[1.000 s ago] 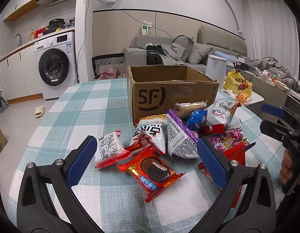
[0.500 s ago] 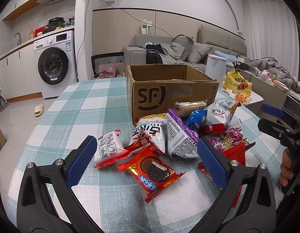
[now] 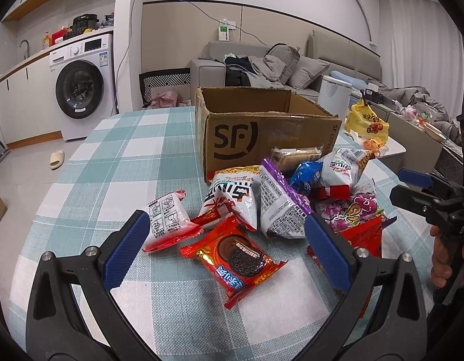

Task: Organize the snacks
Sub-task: 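Reach the left gripper to the red cookie pack and close on it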

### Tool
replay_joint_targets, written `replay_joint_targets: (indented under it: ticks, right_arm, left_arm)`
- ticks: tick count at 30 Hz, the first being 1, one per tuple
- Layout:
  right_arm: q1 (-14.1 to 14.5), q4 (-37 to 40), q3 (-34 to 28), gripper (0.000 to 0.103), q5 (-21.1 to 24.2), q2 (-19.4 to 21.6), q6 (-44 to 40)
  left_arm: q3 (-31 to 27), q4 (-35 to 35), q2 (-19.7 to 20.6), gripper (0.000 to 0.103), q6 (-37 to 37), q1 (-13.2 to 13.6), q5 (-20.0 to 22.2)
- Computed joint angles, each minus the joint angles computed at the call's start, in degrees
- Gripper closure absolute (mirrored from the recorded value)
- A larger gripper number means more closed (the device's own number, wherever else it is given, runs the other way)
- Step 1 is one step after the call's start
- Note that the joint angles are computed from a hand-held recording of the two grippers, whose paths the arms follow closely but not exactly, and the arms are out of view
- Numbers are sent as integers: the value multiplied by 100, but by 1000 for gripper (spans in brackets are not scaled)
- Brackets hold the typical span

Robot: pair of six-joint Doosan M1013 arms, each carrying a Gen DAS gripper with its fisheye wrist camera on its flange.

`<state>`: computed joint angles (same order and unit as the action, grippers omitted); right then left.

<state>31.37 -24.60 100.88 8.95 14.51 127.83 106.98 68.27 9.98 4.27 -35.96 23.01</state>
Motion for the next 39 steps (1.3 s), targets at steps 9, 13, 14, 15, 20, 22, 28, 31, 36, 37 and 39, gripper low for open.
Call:
replay_joint_targets:
  ticks: [9,13,14,15,20,22,28,31,36,37,39]
  right_arm:
    - [-147,3034,-226,6,483,169,-2551]
    - [-203,3809,-300,14,702,241,-3122]
    - [-217,3982,-315,16,752,256,-3256]
    - [-231,4187,-333,17,800,274,-3426]
    - [-261,4623,-430,21,997,376,-3776]
    - [-260,4731,-463,22,1064,403,-3833]
    - [-260,4702,-541,28,1211,486,-3709]
    - [-265,4901,-569,30,1241,516,-3870]
    - [-289,5323,-622,39,1356,571,-4195]
    - [-299,5411,-625,40,1375,575,-4243]
    - [-316,5615,-629,44,1413,582,-4366]
  left_arm:
    - [-205,-1360,133,1,1340,96,86]
    - [-296,-1855,214,1,1754,158,215]
    - [-317,-2027,233,1,1905,179,231]
    - [-344,-2273,255,1,2117,208,234]
    - [-427,-3148,324,1,2907,288,258]
    - [-429,-3364,338,1,3153,317,181]
    - [-524,-4082,426,3,4042,331,268]
    - [-575,-4559,479,6,4577,351,310]
    - [-691,-4849,578,9,4890,369,470]
    - [-701,-4888,590,9,4917,379,479]
    - [-728,-4936,606,11,4947,387,502]
